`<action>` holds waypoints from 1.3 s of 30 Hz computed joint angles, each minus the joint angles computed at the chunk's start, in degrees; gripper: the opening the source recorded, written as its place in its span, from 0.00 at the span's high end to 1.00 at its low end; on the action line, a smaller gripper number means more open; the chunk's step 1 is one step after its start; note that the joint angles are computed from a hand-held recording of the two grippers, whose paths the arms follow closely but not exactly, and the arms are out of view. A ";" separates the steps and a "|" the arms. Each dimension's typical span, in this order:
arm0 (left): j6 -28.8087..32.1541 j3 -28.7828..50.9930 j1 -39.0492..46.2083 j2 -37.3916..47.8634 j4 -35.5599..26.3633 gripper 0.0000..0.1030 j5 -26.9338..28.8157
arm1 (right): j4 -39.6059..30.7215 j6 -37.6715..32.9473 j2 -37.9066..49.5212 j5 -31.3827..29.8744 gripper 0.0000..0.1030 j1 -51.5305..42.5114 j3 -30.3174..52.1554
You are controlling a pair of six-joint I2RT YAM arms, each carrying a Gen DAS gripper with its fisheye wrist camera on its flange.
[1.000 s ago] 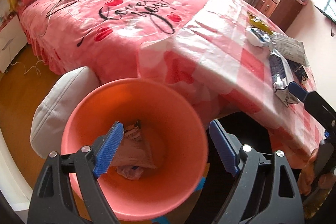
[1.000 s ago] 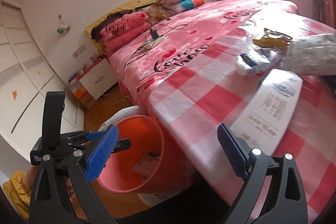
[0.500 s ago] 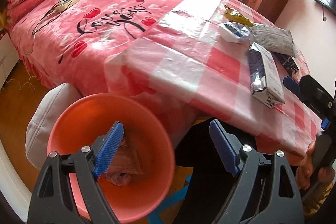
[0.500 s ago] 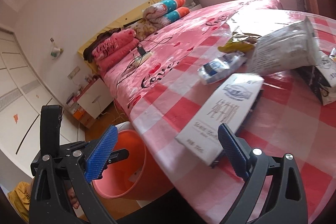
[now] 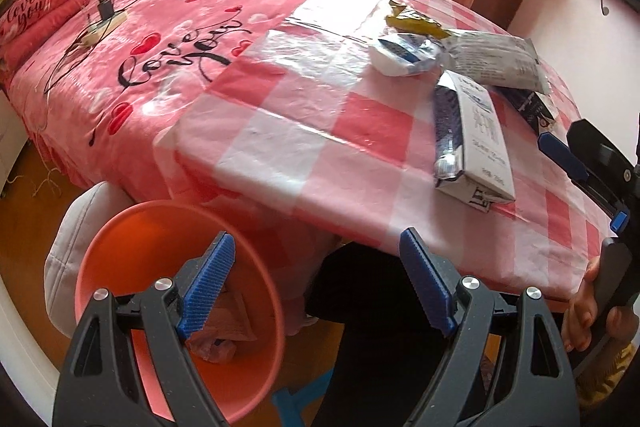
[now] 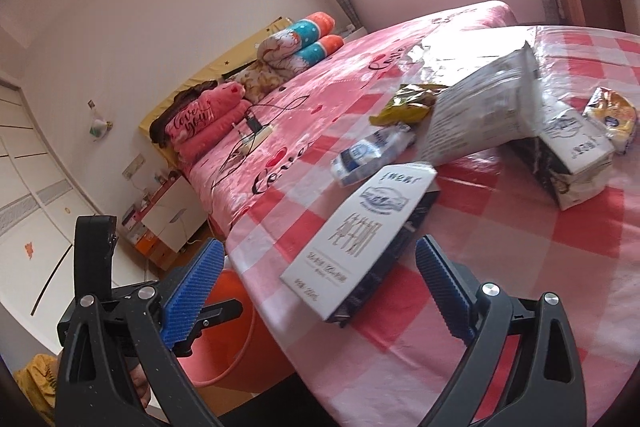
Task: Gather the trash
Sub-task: 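Move both open tools back over the trash on the checked sheet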
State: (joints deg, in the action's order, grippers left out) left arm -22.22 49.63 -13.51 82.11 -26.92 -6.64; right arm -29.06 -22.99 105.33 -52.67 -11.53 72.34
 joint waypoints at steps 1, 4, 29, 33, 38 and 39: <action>-0.11 0.55 -0.54 0.55 -0.09 0.17 -0.26 | -0.03 0.09 0.17 -0.10 0.07 -0.33 0.20; -0.42 1.94 -1.99 1.88 -0.44 0.17 -0.81 | -0.59 0.41 1.60 -0.75 0.07 -1.65 1.74; -0.24 16.49 -11.35 13.59 -4.83 0.17 -3.72 | -6.62 2.77 11.03 -5.34 0.07 -10.20 14.38; 0.03 18.74 -12.25 15.26 -5.25 0.17 -3.62 | -6.71 3.41 11.65 -5.62 0.07 -11.24 15.03; 0.34 21.64 -13.55 17.48 -6.30 0.17 -4.31 | -7.84 4.58 13.58 -5.95 0.07 -12.29 17.41; 0.33 22.28 -13.69 17.99 -6.47 0.16 -4.30 | -8.39 4.53 14.06 -5.98 0.07 -12.59 18.09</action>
State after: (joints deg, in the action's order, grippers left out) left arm -21.89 71.90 -27.20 100.10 -33.39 -10.95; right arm -37.44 -18.46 119.39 -58.65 -24.11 90.42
